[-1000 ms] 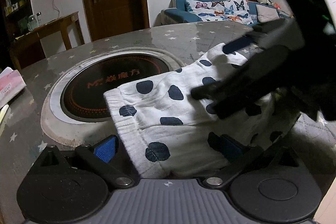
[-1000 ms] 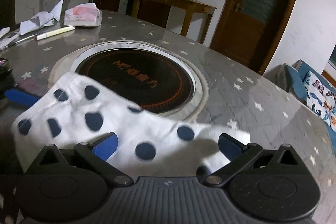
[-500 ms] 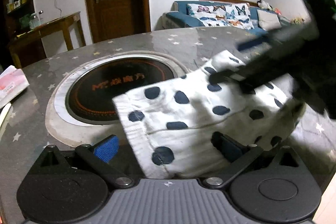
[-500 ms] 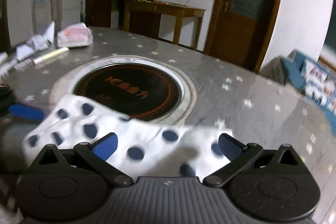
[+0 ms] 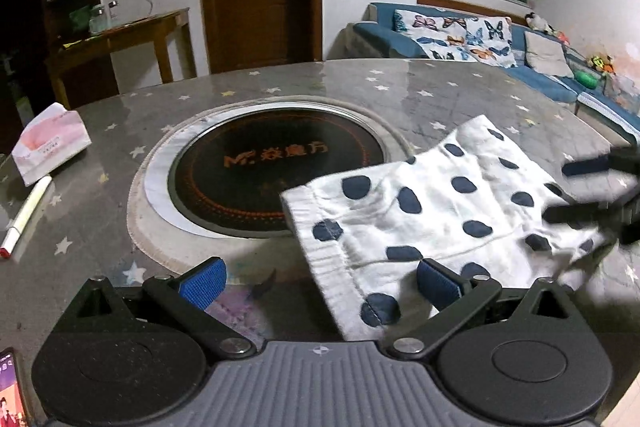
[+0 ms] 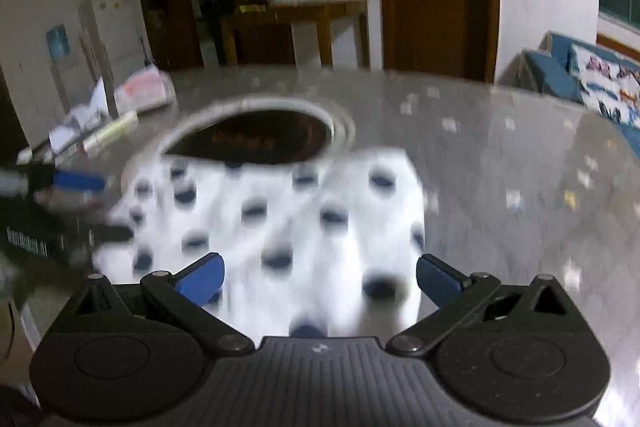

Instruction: Fold clothes

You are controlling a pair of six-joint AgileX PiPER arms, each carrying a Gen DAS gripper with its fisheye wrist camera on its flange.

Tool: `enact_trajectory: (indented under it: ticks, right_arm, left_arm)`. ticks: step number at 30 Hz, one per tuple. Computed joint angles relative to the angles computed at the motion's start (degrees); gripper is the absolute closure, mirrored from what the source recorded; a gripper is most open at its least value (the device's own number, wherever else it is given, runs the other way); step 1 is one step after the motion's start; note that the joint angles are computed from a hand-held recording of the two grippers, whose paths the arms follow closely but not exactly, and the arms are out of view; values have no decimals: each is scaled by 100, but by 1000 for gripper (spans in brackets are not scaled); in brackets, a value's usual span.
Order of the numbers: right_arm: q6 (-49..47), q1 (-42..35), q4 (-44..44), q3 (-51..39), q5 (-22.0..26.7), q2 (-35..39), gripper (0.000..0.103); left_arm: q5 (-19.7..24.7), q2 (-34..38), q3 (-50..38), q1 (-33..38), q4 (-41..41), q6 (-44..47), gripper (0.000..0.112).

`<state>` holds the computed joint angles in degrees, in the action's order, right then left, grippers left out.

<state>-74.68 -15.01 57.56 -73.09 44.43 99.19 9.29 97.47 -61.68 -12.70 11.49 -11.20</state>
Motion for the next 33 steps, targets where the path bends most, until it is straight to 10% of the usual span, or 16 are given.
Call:
enact_trajectory:
  ticks: [11, 23, 33]
  right_arm:
    - [2353, 687, -1267, -2587, 482, 1879, 1]
    - [-211, 813, -199, -283, -306, 96, 1]
    - [-2012, 2058, -516, 1352, -1056, -1127, 21]
  left_arm:
    - [200, 140, -138, 159, -38, -120, 9]
    - [539, 43, -400, 384, -1368, 700, 9]
    - [1281, 224, -878, 689, -3118, 1687, 9]
